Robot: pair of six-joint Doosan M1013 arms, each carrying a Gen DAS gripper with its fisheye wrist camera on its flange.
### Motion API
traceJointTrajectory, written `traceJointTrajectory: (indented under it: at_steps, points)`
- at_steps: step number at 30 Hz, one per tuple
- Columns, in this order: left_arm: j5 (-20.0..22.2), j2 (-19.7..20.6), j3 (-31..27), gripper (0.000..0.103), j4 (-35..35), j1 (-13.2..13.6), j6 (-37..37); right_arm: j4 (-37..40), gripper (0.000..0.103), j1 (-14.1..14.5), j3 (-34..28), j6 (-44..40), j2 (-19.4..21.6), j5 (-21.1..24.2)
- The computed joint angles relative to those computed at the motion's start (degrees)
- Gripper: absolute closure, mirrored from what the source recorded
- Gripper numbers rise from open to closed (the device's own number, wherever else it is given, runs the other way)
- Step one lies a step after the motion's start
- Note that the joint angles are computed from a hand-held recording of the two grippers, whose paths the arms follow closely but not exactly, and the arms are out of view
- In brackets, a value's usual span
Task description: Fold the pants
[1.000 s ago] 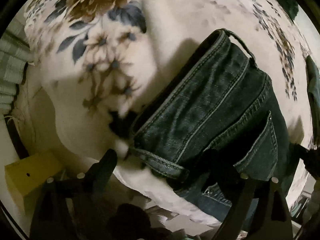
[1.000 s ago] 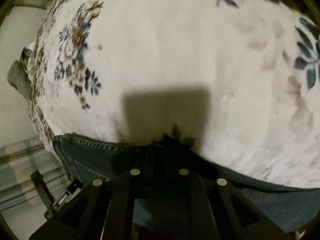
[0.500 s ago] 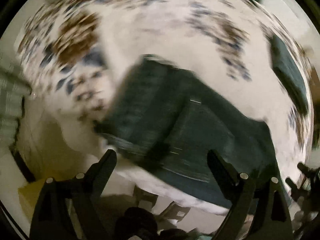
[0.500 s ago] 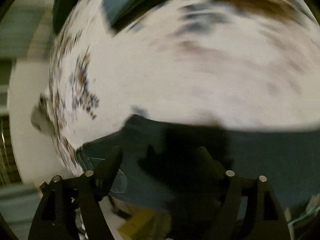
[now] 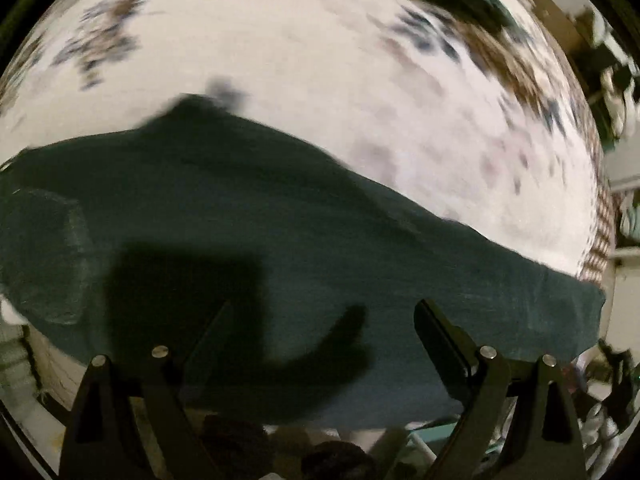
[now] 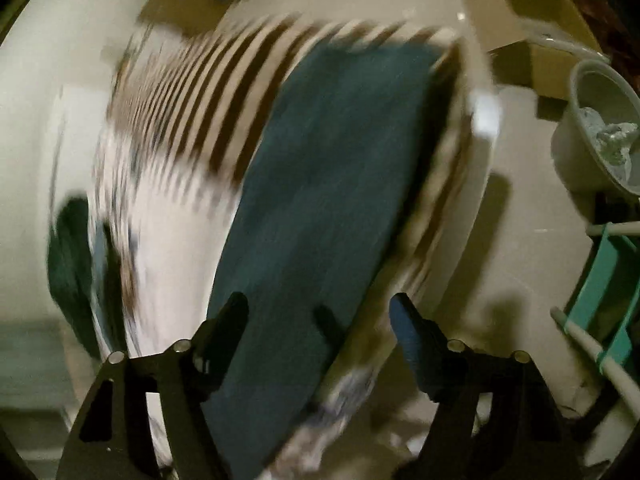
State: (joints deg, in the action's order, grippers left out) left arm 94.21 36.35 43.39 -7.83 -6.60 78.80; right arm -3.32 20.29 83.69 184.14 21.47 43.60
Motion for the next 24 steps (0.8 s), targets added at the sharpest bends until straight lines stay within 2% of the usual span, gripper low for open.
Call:
traceJointTrajectory:
  at_steps: [3,4,6,7,12,17,18,19,20,24]
  points:
    - [0.38,0.83,1.37,0.010,2.91,-2.13,1.55,-1.58,0.040,-3.00,5.83,1.31,-2.38,-5.82]
    - [0.00,0.83,2.28,0.007,5.29,-2.86,2.25,-1.14,0.048,-3.74,7.27,1.25,-2.61,-8.52]
    - [-2.31,0.18,3.66,0.000,6.31,-3.30,2.34,0.15,0.056,-5.13,9.64,-0.67,-2.95,-13.28]
    - [-2.47,0.18,3.78,0.000,6.66,-3.44,2.03,0.08,0.058,-5.24,9.78,-1.07,-2.76,-14.55]
    - [-2.88,0.41,3.68,0.000,7.10,-3.64,-0.86,3.38,0.058,-7.28,11.81,-8.96,-2.66,-21.74]
    - [-5.84,-0.37,5.32,0.000,9.77,-4.38,-5.53,3.91,0.058,-7.83,11.59,-7.90,-1.07,-29.24]
    - [-6.10,-0.50,5.47,0.000,10.06,-4.49,-6.28,4.04,0.064,-7.95,11.48,-7.78,-0.83,-29.86]
    - [-6.27,-0.45,5.55,0.000,10.29,-4.72,-6.93,3.84,0.084,-8.04,10.93,-7.87,-0.54,-29.15]
    - [-5.87,-0.09,5.00,0.000,10.37,-5.00,-7.23,5.55,0.093,-8.22,9.39,-10.69,0.23,-26.56]
    - [-2.69,1.12,2.13,0.000,8.56,-4.51,-8.16,0.95,0.095,-7.63,6.23,-8.03,0.88,-21.72]
